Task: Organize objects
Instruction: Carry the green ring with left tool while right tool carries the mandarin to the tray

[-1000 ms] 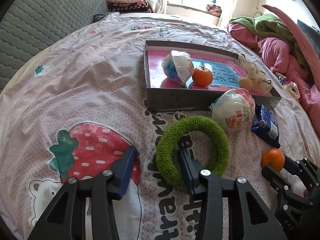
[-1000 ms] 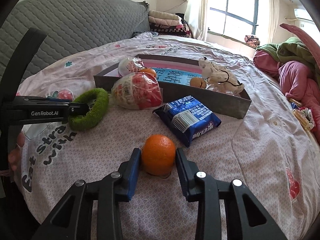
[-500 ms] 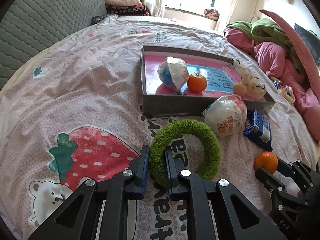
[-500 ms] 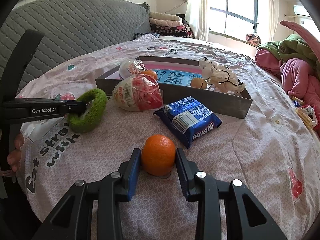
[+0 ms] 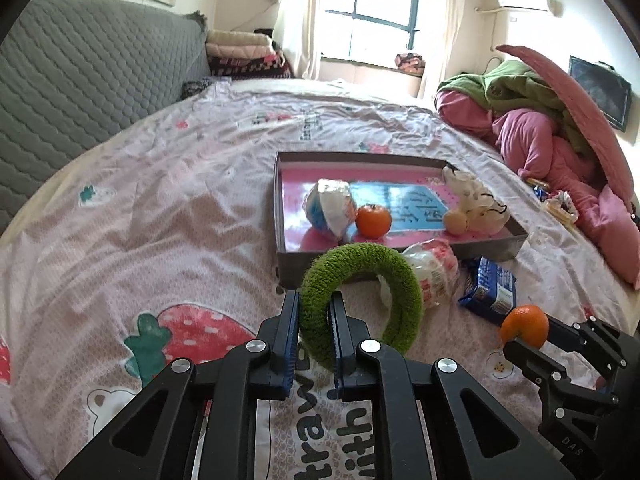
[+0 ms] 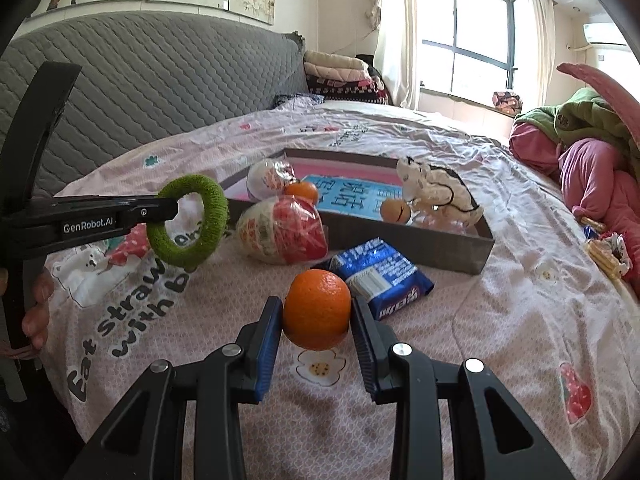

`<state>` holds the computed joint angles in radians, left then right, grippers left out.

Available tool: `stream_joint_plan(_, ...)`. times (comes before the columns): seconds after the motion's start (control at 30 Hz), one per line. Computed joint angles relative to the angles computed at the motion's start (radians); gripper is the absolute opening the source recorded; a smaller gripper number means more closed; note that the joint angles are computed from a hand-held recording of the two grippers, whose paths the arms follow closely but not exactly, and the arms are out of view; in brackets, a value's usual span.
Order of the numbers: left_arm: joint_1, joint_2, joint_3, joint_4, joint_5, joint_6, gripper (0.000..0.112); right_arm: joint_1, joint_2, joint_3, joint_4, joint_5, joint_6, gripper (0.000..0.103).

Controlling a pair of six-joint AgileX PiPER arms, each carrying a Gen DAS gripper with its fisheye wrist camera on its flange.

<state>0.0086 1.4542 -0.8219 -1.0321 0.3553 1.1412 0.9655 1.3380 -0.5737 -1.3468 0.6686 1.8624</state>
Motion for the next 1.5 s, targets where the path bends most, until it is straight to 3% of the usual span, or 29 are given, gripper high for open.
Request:
stream_joint_plan(0.4,-0.003,-0.072,0.035,-0.101,0.014,0.094,0.014,-0.034,-0.038,-0.025,-0.026,0.000,-0.055,0.036)
stream_joint_plan(0.6,-0.023,-0.088,0.039,-0.082,0.009,0.074,0.014,-0.093,-0.061,-0.044,-0.003,-0.039,-0.128,0.036)
stream_joint_plan(1.5,-0.212,0.012,-0.148,0.332,-0.062,-0.399,0.014,-0.350,-0.083,-0.117,0.031,-0.217,-0.337,0.036)
